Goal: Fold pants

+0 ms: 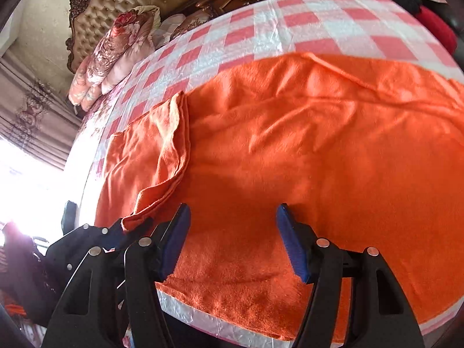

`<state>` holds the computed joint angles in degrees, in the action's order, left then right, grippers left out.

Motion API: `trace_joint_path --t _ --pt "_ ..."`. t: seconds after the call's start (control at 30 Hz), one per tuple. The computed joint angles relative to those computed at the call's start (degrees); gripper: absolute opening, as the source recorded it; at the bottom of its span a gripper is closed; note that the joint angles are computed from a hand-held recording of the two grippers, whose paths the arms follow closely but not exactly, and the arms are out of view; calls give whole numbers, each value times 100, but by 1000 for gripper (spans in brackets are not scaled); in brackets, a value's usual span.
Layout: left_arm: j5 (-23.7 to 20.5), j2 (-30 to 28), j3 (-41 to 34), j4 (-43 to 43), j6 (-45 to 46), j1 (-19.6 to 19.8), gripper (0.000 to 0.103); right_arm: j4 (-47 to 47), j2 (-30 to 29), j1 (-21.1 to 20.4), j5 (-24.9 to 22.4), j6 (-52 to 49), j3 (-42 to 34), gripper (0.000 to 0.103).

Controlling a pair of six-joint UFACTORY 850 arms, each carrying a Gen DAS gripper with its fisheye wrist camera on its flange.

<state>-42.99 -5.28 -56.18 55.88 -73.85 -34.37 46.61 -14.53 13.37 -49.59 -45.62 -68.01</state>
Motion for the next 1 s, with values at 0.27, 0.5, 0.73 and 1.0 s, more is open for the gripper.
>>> trace_joint_path --t 0.27,0.5,0.73,1.0 --pt "-316 -225 -287 -90 -239 -35 8 431 -74 -36 -440 -171 30 62" --pt "-574 -163 -249 102 -601 -203 8 705 -415 -280 -1130 -70 -252 62" --pt "-521 0 -78 430 -961 -311 8 812 -857 -309 -1784 486 -833 62" --pt "-487 141 124 721 -1343 -465 8 739 -1337 193 -2326 967 -1488 62"
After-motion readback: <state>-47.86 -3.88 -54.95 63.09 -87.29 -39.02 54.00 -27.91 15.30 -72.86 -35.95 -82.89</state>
